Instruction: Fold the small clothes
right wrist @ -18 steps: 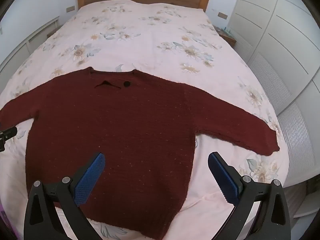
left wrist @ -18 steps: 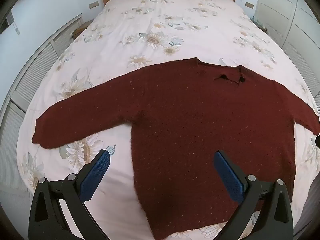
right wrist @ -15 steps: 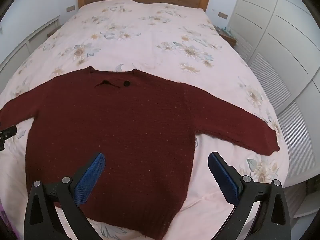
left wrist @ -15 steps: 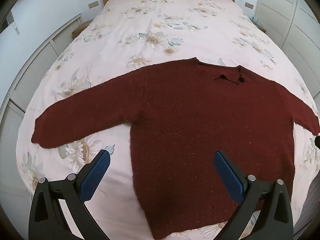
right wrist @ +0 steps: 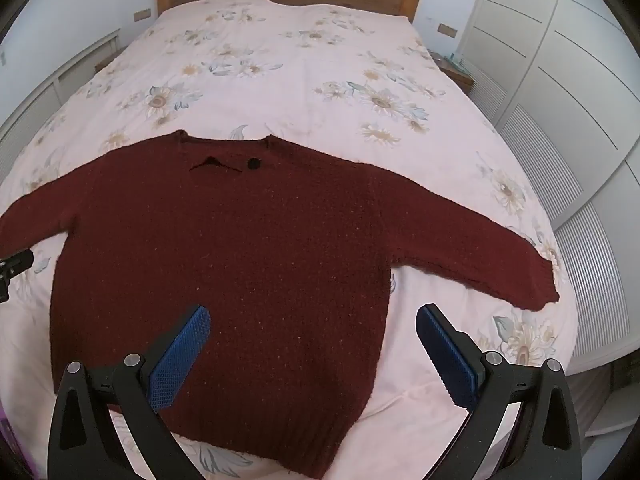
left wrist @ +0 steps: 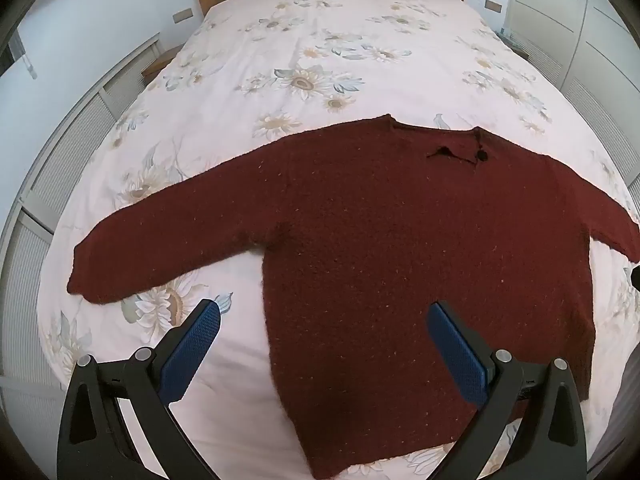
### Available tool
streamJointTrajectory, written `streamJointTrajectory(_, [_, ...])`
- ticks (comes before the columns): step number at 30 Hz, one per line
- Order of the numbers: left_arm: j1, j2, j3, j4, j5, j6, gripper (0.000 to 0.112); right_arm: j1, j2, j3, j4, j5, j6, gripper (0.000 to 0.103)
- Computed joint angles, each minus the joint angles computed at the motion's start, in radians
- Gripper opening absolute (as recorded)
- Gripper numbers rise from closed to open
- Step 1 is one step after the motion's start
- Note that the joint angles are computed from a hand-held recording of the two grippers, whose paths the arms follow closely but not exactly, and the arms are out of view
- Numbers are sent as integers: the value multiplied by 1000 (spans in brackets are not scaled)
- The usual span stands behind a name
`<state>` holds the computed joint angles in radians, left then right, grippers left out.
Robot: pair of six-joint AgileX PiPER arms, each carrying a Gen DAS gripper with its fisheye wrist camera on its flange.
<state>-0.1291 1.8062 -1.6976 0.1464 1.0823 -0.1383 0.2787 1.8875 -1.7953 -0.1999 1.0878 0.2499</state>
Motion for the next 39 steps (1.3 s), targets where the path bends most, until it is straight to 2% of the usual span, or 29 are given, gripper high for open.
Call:
streamJointTrajectory(19, [-10, -5, 9, -4, -3, 29, 102, 6, -11, 19, -3, -15, -4, 103])
streamJointTrajectory(39, [-19, -5, 26, 7, -13, 29, 102, 20, 5, -16, -13, 13, -7, 103])
